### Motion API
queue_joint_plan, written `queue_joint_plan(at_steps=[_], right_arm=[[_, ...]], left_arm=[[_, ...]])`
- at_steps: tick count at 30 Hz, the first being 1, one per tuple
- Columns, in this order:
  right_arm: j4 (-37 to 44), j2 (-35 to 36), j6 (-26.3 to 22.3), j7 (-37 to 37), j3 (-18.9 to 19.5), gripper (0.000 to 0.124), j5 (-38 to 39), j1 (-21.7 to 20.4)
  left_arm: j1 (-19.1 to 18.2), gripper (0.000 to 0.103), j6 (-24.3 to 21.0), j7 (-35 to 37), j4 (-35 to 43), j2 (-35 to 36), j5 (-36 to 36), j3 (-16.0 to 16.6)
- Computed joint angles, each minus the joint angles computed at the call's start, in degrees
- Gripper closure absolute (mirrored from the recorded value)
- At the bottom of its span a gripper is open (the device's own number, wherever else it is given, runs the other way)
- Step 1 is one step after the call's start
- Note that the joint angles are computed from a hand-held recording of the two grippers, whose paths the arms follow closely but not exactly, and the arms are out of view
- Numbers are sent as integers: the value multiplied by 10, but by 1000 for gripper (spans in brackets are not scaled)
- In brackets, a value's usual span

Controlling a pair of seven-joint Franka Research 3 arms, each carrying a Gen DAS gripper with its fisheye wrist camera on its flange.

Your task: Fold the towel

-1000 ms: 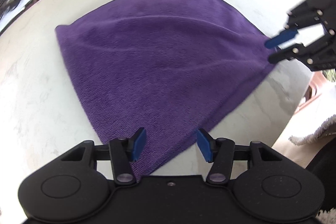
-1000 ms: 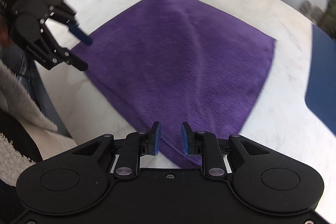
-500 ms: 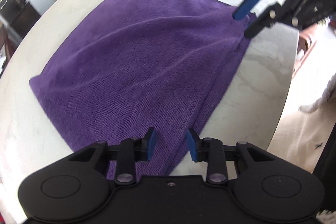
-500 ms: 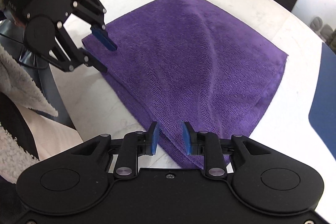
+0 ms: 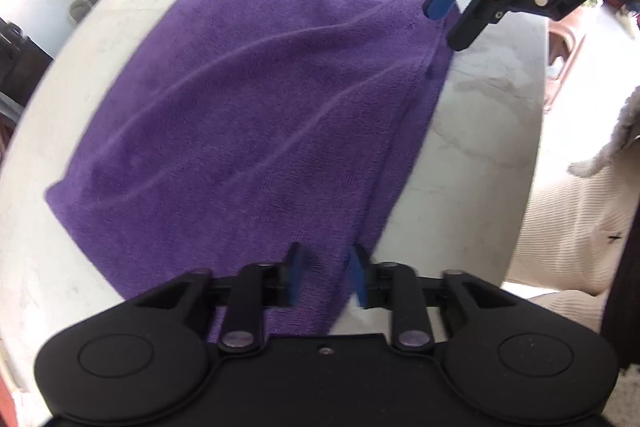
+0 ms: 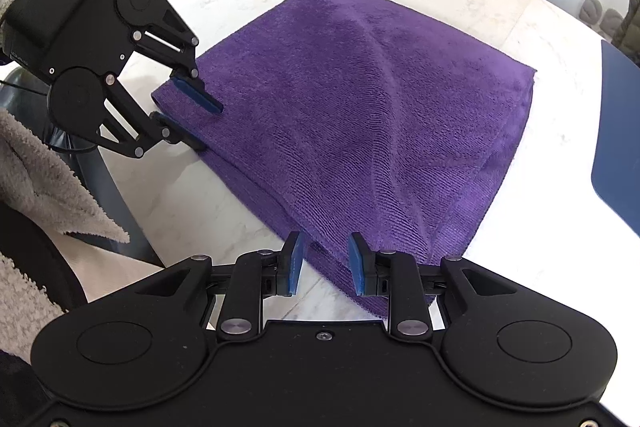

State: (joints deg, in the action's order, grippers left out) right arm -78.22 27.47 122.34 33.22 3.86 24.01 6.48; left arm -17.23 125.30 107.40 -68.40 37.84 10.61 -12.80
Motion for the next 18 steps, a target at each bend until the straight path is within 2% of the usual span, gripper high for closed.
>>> queue_joint_plan(at_steps=[2,5,13,18], right_arm=[[0,0,0,0,0,95,2,-2],[3,2,-1,1,0,95,4,-3],[7,7,1,1,1,95,6,-5],[-9,0,16,-44,8,93,1,0]], left_arm=[[2,92,-8,4,10,5,-4,-2],[0,95,-9,-2,15,9,-3,2],[-4,95,4,-29,19,10,9,8],[-4,95,-1,-32,36,21,8,8]])
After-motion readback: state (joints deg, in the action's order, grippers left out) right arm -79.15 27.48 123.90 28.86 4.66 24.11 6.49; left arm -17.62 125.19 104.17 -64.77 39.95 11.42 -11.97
